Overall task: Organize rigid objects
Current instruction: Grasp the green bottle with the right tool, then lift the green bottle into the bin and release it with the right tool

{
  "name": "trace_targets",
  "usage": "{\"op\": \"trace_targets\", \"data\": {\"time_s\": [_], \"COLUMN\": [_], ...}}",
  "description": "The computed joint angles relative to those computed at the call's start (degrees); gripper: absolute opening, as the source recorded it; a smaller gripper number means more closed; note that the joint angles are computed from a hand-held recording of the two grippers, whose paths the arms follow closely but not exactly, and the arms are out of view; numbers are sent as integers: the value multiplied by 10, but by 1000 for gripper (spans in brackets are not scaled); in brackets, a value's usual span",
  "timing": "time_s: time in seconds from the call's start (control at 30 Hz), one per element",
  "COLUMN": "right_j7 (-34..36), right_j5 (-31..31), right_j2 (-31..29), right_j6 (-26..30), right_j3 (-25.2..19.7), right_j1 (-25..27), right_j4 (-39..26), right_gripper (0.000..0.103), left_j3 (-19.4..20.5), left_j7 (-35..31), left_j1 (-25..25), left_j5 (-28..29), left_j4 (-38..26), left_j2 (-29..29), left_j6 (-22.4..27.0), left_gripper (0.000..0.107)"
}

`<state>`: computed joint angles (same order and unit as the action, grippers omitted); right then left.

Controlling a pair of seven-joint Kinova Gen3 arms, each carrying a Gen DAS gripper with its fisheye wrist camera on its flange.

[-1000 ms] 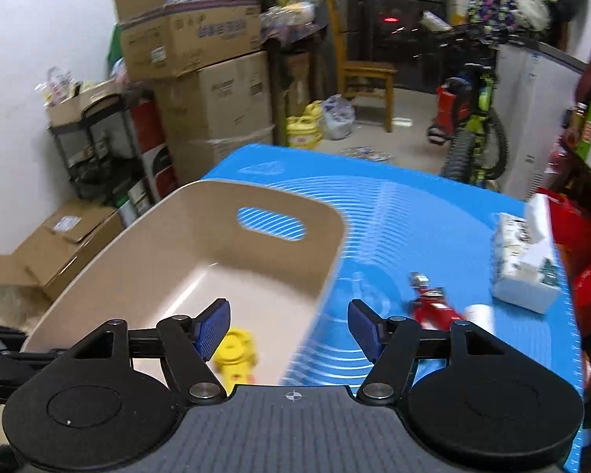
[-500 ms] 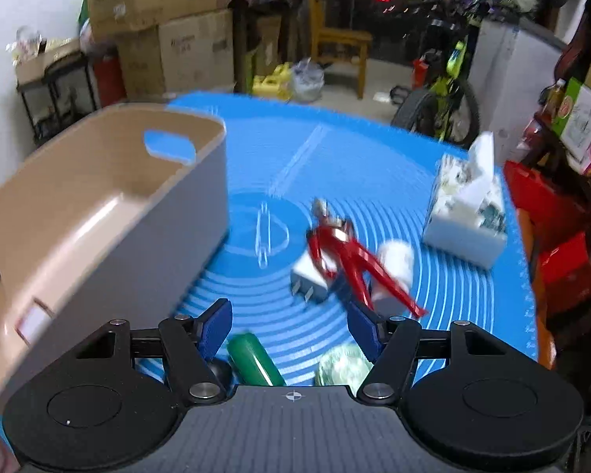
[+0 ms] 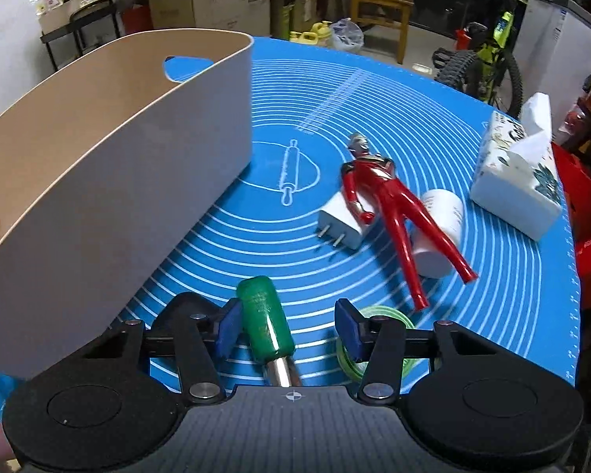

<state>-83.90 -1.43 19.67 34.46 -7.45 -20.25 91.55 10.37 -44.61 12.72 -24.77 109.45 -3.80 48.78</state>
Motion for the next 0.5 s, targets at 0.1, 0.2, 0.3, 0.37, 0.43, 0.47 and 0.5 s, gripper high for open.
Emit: {"op": "trace_targets", "data": {"time_s": [0.1, 0.2, 0.3, 0.37, 0.43, 0.47, 0.5], "right_j7": [5, -14, -29, -31, -36, -44, -53], "right_j5": [-15, -3, 22, 20, 22, 28, 37], "right_j2": [11, 23, 22, 21, 18, 16, 15], "right_j6": [6, 29, 29, 27, 26, 26, 25], "right_j3": [-7, 5, 12, 9, 9, 13, 17], "right_j1": [7, -10, -27, -24, -25, -30, -36], "right_j4": [-12, -28, -23, -21, -18, -16, -15], "right_gripper": [54, 47, 42, 35, 34, 34, 34], "left_j3": [0, 0, 0, 1, 1, 0, -1], "left_j7": [-2, -1, -2, 0, -1, -2, -3], "left_j1": [-1, -1, -1, -1, -1, -1, -2], "left_j5": [1, 1, 1, 0, 0, 1, 2], "left_j4": [0, 0, 0, 0, 0, 0, 0], "left_j2": [-1, -1, -1, 0, -1, -1, -1], "left_j6": [1, 1, 0, 1, 1, 1, 1], "left_gripper": [9, 9, 9, 9, 10, 10, 10]}}
